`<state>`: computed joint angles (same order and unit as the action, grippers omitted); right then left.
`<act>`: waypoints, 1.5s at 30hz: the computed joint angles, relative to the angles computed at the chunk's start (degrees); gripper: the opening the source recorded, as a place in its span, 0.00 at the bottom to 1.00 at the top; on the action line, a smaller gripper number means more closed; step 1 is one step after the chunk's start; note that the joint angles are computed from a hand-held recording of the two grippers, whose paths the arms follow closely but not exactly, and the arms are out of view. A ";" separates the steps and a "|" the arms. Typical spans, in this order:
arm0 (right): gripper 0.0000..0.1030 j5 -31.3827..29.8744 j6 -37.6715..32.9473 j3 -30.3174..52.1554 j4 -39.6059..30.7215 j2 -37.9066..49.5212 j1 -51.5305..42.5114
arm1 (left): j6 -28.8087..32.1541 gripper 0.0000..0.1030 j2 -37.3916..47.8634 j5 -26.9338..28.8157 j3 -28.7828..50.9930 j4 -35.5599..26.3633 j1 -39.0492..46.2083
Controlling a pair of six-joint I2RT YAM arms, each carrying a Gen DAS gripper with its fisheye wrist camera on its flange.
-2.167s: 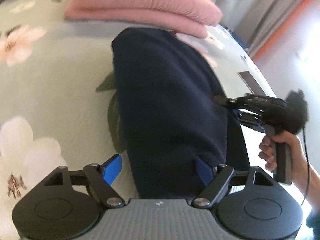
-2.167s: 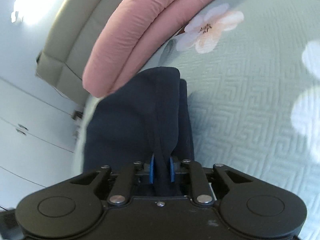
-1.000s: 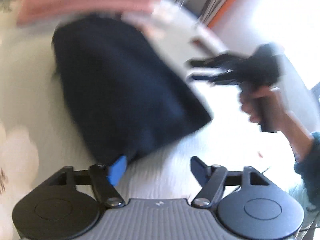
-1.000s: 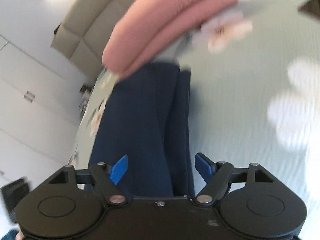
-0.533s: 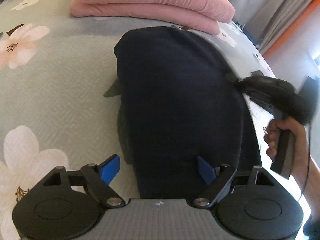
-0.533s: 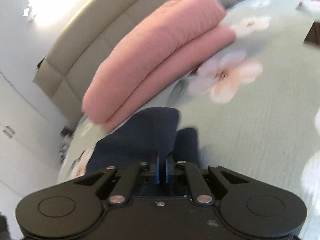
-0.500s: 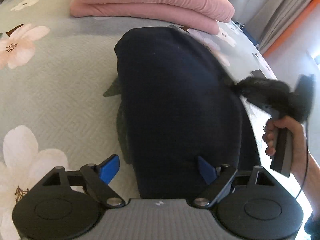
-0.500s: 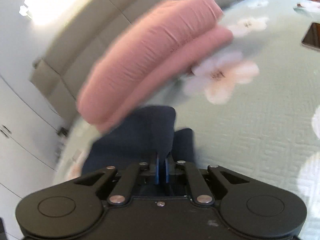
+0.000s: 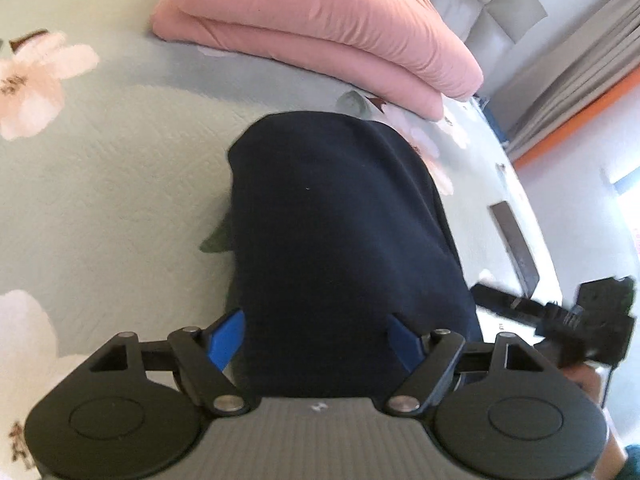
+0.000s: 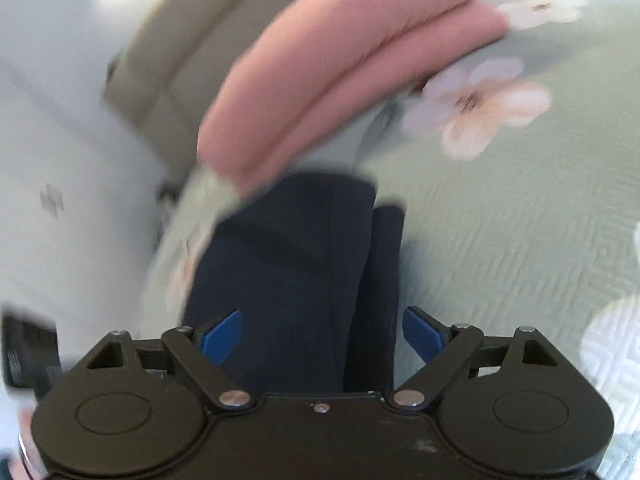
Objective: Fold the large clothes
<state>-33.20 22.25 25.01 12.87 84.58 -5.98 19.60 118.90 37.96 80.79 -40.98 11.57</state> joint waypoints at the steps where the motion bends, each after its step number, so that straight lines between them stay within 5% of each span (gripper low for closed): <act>1: 0.99 -0.84 -0.26 0.09 -0.05 1.19 0.80 | 0.12 0.78 0.71 0.04 0.27 0.43 -0.38; 6: 1.00 -0.27 1.57 -3.06 6.77 5.53 1.45 | 3.92 0.82 -0.95 -2.34 -2.44 5.10 -2.53; 13: 1.00 -19.55 -2.45 4.69 3.65 21.35 -6.13 | 2.48 1.00 6.90 -1.81 5.21 -0.08 -3.29; 17: 0.99 -23.02 -6.04 8.60 1.26 26.10 -4.92 | 1.59 0.91 11.11 1.16 7.27 -0.53 -3.10; 19: 0.82 -21.50 -6.12 8.29 0.13 24.46 -3.96 | 2.75 0.77 8.94 -0.03 4.21 2.89 -3.61; 22: 0.58 -20.64 8.00 2.12 7.99 20.66 -3.57 | 5.58 0.71 5.52 -0.68 1.01 4.22 -3.98; 26: 0.53 -21.12 15.04 -4.54 16.76 14.24 -1.77 | 8.15 0.67 3.90 2.31 1.81 -0.31 -2.05; 31: 0.53 -20.33 15.30 -6.06 7.13 -0.83 2.07 | 12.69 0.67 -3.06 3.86 -0.88 -5.72 1.03; 35: 0.53 -16.86 21.58 -7.63 -1.93 -16.93 8.68 | 19.91 0.67 -7.52 4.10 2.83 -17.60 6.47; 39: 0.53 -6.04 33.38 -8.60 -4.65 -30.72 24.54 | 30.61 0.68 -10.22 3.20 8.50 -30.80 14.97; 45: 0.53 16.26 47.28 -6.57 -1.00 -32.71 53.37 | 47.20 0.69 -7.02 1.26 14.78 -46.55 30.92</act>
